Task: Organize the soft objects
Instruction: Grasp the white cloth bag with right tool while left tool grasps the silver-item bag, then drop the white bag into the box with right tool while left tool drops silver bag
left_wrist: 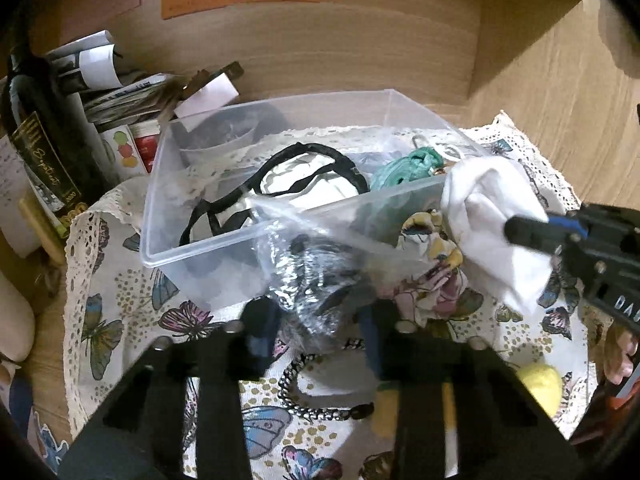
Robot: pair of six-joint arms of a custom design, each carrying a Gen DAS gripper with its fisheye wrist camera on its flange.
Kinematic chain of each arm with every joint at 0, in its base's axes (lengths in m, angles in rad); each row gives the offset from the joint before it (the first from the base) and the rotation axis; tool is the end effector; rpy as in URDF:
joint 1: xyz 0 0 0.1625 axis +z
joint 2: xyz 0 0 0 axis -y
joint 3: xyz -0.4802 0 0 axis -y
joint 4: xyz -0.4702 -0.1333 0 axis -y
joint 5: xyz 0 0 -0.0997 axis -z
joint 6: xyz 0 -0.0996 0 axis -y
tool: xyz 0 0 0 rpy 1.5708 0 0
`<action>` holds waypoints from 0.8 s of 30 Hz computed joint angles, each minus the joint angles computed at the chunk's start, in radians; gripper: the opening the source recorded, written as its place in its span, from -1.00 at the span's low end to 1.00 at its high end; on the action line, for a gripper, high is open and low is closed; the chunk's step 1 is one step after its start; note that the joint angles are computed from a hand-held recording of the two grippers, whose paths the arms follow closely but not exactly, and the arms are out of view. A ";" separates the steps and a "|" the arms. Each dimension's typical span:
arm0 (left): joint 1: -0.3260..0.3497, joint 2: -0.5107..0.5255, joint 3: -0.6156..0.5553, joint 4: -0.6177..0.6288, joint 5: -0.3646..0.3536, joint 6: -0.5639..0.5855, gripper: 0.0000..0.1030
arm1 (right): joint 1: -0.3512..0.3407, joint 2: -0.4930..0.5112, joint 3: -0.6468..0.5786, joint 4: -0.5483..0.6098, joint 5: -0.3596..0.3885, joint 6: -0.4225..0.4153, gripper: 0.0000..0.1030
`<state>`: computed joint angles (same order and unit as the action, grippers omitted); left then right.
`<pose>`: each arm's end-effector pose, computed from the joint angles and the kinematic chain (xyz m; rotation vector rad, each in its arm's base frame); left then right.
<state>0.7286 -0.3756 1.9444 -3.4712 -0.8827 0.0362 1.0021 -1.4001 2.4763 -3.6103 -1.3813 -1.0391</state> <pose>-0.2922 -0.5242 -0.1718 0.9401 2.3585 -0.7463 -0.1099 -0.4543 0.2479 0.6676 -2.2801 1.0231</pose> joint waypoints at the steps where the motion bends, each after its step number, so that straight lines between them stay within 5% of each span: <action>1: -0.002 -0.001 0.004 -0.009 0.004 0.003 -0.51 | -0.001 -0.006 0.005 -0.012 0.012 -0.001 -0.85; 9: -0.025 -0.041 0.056 -0.121 0.009 0.033 -0.57 | 0.023 -0.027 0.000 -0.079 0.070 0.021 -0.87; 24: -0.031 -0.104 0.024 -0.184 0.023 0.109 -0.58 | 0.164 0.045 -0.116 -0.158 -0.010 0.031 -0.87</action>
